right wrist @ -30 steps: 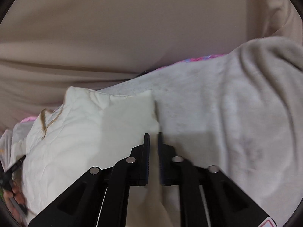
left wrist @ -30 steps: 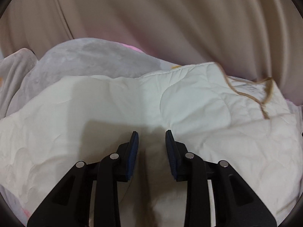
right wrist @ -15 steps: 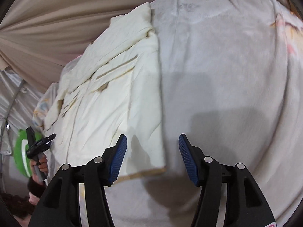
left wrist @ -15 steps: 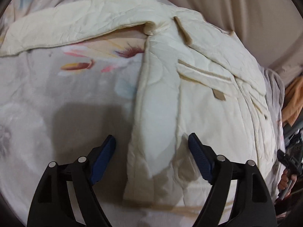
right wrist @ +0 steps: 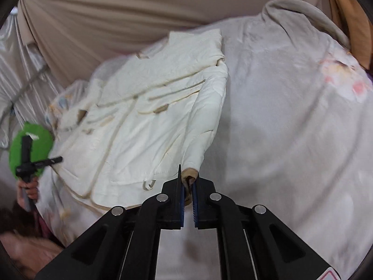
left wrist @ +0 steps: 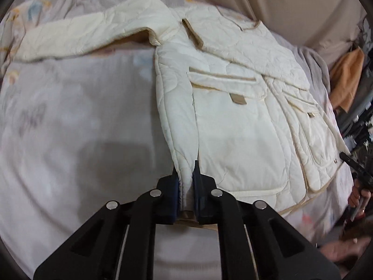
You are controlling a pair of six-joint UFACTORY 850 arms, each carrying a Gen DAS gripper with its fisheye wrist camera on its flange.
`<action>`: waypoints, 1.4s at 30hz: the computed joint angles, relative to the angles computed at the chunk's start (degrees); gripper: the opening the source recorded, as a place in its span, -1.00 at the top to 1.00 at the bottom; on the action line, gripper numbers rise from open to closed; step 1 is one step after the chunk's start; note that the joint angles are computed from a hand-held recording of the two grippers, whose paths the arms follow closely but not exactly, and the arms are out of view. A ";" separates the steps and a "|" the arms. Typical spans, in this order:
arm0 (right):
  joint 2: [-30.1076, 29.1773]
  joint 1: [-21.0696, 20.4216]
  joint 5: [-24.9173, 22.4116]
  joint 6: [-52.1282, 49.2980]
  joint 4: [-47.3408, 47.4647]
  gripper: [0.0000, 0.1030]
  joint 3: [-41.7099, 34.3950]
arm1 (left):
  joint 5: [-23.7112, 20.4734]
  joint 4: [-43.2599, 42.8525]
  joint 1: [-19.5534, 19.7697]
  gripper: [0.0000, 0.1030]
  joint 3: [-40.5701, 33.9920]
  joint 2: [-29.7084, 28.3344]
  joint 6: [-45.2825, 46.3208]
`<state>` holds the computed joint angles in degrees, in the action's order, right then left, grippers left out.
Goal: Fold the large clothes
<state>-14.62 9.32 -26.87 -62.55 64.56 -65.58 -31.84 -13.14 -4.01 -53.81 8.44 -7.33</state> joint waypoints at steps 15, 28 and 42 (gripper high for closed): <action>-11.68 3.73 15.21 5.42 -9.76 0.28 -15.92 | 7.64 -9.56 0.44 -0.40 -19.83 -19.38 8.99; -31.83 7.43 14.14 44.91 -55.46 0.91 -42.78 | 7.87 8.55 1.09 0.82 -36.19 -34.11 -5.88; -26.27 4.75 11.63 26.66 -30.31 0.95 -38.05 | 6.88 5.97 1.94 0.74 -30.38 -29.32 -2.27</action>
